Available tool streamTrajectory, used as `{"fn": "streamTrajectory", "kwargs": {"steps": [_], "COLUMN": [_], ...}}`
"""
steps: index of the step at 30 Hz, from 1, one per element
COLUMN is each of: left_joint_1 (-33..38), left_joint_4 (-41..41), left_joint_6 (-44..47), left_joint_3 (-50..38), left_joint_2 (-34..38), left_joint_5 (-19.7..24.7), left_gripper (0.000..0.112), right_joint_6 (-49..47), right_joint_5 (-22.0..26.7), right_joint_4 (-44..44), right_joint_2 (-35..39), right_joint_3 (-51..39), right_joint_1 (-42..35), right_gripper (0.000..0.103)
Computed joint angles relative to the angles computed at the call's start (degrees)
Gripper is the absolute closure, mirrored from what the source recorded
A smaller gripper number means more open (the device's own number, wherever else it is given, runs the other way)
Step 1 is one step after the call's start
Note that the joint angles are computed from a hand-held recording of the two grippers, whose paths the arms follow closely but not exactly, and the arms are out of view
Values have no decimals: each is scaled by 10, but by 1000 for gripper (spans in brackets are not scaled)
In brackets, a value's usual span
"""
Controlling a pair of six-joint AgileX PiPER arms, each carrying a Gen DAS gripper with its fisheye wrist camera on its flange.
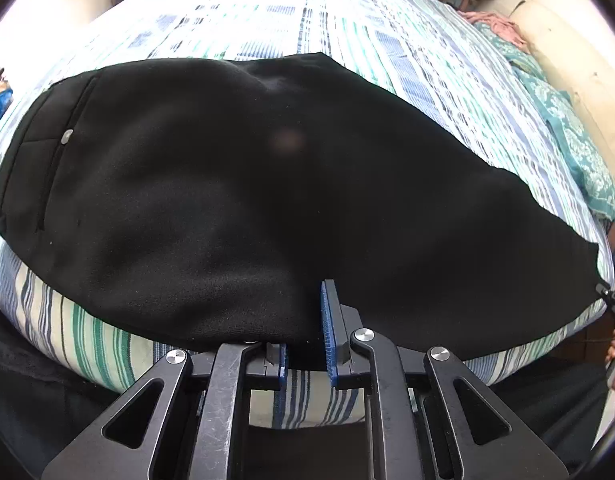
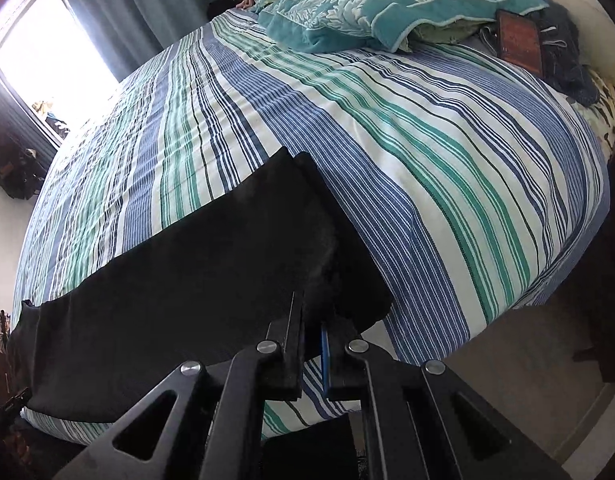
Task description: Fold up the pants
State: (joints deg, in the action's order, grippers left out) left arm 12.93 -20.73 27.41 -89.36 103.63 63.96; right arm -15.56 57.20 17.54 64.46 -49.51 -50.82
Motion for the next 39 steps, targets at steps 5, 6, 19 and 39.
{"fn": "streamTrajectory", "kwargs": {"steps": [5,6,19,39], "left_joint_1": [-15,-38,-80,-58], "left_joint_4": [25,40,89,133], "left_joint_6": [-11,-33,-71,-46], "left_joint_3": [5,6,28,76], "left_joint_2": [-5,-4,-20,-91], "left_joint_5": [-9,-21,-52,-41], "left_gripper": [100,100,100,61], "right_joint_6": [16,18,45,-10], "right_joint_5": [-5,-5,-13,12], "right_joint_4": [-14,-16,-44,-70], "right_joint_2": [1,1,-1,-28], "right_joint_3": [0,-1,-1,-27], "right_joint_1": [13,15,39,-37], "right_gripper": [97,97,97,47]}}
